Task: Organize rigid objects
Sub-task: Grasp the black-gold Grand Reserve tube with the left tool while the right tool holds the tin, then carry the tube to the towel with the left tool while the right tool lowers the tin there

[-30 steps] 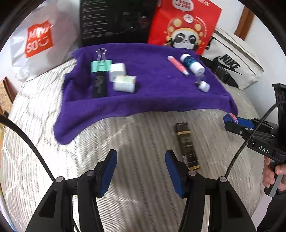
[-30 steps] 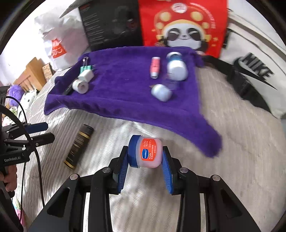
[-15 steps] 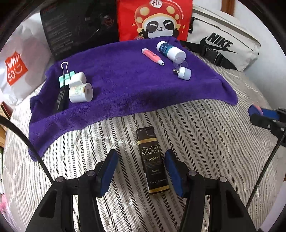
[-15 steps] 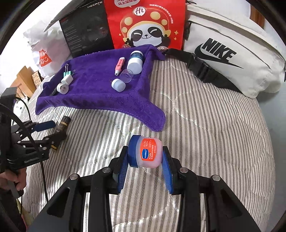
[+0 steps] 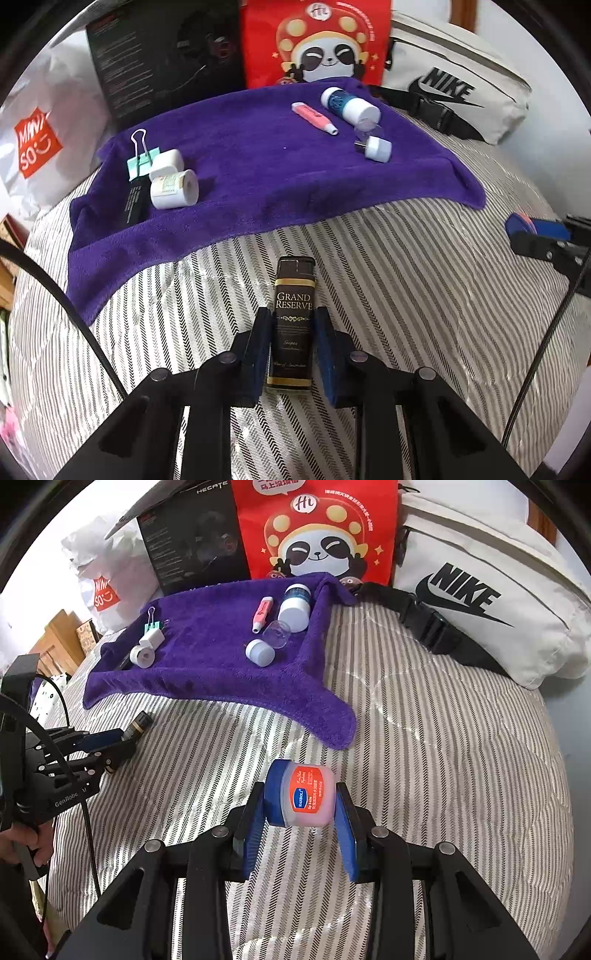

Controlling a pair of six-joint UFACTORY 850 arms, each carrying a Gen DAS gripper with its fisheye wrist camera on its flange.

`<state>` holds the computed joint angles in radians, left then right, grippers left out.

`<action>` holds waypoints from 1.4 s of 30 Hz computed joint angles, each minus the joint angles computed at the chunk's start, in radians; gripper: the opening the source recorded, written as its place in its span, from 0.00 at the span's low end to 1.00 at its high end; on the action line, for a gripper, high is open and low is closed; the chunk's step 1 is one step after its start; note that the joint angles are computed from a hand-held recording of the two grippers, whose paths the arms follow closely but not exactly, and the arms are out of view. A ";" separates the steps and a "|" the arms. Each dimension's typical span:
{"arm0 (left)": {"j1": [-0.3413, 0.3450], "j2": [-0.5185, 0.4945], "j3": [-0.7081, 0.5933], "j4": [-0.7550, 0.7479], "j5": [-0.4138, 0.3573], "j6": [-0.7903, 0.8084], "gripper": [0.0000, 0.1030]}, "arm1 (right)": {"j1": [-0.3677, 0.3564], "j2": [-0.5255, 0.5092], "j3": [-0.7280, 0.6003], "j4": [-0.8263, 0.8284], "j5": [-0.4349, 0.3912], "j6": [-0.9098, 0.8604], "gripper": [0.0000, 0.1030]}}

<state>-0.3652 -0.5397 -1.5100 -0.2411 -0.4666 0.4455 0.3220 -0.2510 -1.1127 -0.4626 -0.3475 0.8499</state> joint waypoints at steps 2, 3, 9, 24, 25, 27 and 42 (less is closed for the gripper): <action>0.007 -0.005 -0.008 -0.038 -0.015 0.025 0.23 | 0.001 0.002 0.005 -0.005 0.006 0.009 0.35; 0.010 -0.009 -0.016 -0.049 -0.027 0.025 0.23 | 0.001 0.003 0.006 0.002 0.009 0.003 0.35; 0.008 -0.020 -0.030 -0.046 -0.033 0.029 0.23 | 0.006 -0.017 -0.009 0.063 0.009 -0.049 0.35; 0.035 -0.047 -0.076 -0.166 -0.103 0.117 0.22 | 0.027 -0.032 -0.036 0.076 0.008 -0.057 0.35; 0.039 -0.045 -0.076 -0.174 -0.109 0.119 0.22 | 0.030 -0.031 -0.040 0.065 0.010 -0.045 0.35; 0.047 -0.035 -0.069 -0.188 -0.103 0.133 0.22 | 0.035 -0.030 -0.047 0.044 0.011 -0.027 0.35; 0.091 -0.017 -0.110 -0.256 -0.120 0.210 0.22 | 0.046 -0.077 -0.152 0.057 0.001 -0.077 0.35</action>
